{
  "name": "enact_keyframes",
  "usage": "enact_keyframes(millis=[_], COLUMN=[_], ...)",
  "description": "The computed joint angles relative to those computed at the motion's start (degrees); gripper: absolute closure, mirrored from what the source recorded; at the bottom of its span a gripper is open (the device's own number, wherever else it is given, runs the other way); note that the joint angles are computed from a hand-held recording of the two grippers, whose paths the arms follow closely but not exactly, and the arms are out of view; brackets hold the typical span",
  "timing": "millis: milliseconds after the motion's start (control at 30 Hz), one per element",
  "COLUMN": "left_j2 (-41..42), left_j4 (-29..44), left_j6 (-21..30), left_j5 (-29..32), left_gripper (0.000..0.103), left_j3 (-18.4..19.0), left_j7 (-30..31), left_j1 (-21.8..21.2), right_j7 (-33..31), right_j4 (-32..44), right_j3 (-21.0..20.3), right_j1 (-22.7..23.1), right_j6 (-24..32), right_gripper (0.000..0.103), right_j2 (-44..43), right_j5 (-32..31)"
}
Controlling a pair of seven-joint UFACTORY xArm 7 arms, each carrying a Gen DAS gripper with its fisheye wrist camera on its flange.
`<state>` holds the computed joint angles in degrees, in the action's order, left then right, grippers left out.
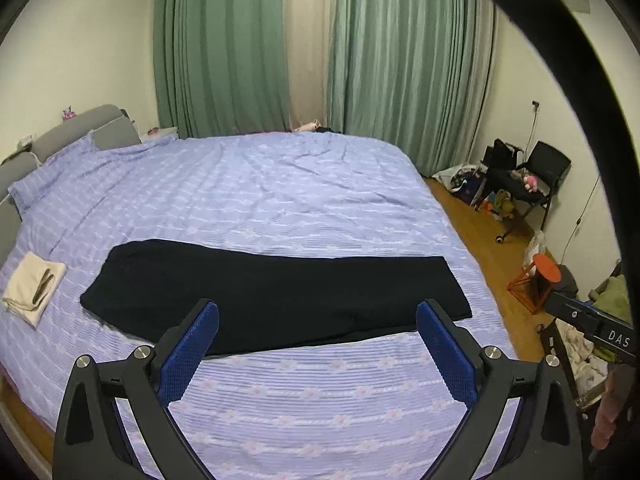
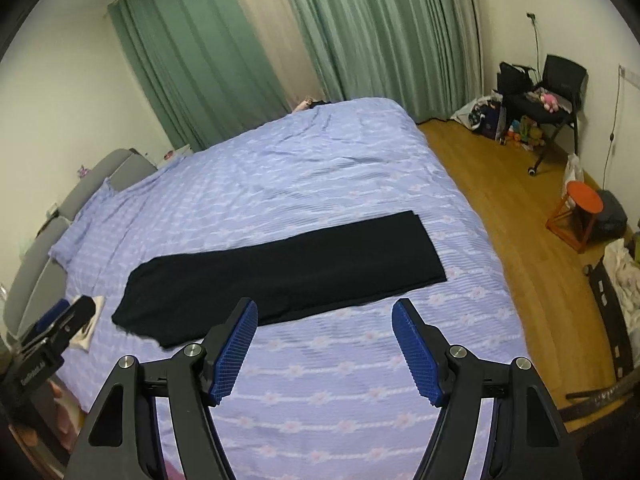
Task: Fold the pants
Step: 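Move the right gripper to one end of the black trouser strip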
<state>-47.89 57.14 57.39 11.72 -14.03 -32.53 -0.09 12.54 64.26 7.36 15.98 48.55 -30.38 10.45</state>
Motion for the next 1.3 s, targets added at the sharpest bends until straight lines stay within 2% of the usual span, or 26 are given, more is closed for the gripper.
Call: enact_keyframes(millis=[100, 200, 467, 633, 933, 1067, 1300], left_j2=[4.98, 10.0, 21.69, 28.54, 38.18, 39.77, 41.16], left_j4=[0.57, 0.19, -1.46, -1.38, 2.18, 2.71, 2.28], left_j6=[-1.65, -4.09, -9.52, -11.24, -11.69, -10.49, -9.78], left_j5=[0.95, 3.14, 12.24, 17.49, 25.41, 27.16, 27.47], left_gripper=[0.002, 0.002, 0.002, 0.002, 0.002, 0.002, 0.002], left_j3=[-2.98, -5.01, -7.23, -7.97, -6.27, -4.18, 0.22], left_j7=[-3.07, -6.75, -16.42, -24.65, -31.82, -33.03, -34.16], left_j1=[1.15, 1.58, 0.3, -0.86, -6.24, -8.87, -13.37], right_j7=[-1.86, -4.65, -12.3, -16.16, -20.41, -21.11, -21.43], right_j4=[-1.87, -4.36, -6.38, -4.62, -1.24, 0.61, 2.43], right_j3=[-2.11, -4.08, -6.31, -5.84, -3.41, -2.36, -0.87], right_j1=[-0.55, -0.56, -1.59, -3.21, -8.37, -9.79, -10.96], right_j6=[-2.96, -8.35, -18.71, -21.92, -24.07, -24.32, -24.47], right_gripper=[0.032, 0.032, 0.041, 0.047, 0.051, 0.056, 0.056], right_j2=[2.61, 5.65, 17.15, 25.27, 35.42, 38.31, 41.65], right_j5=[0.87, 3.31, 8.49, 12.47, 18.56, 17.61, 16.79])
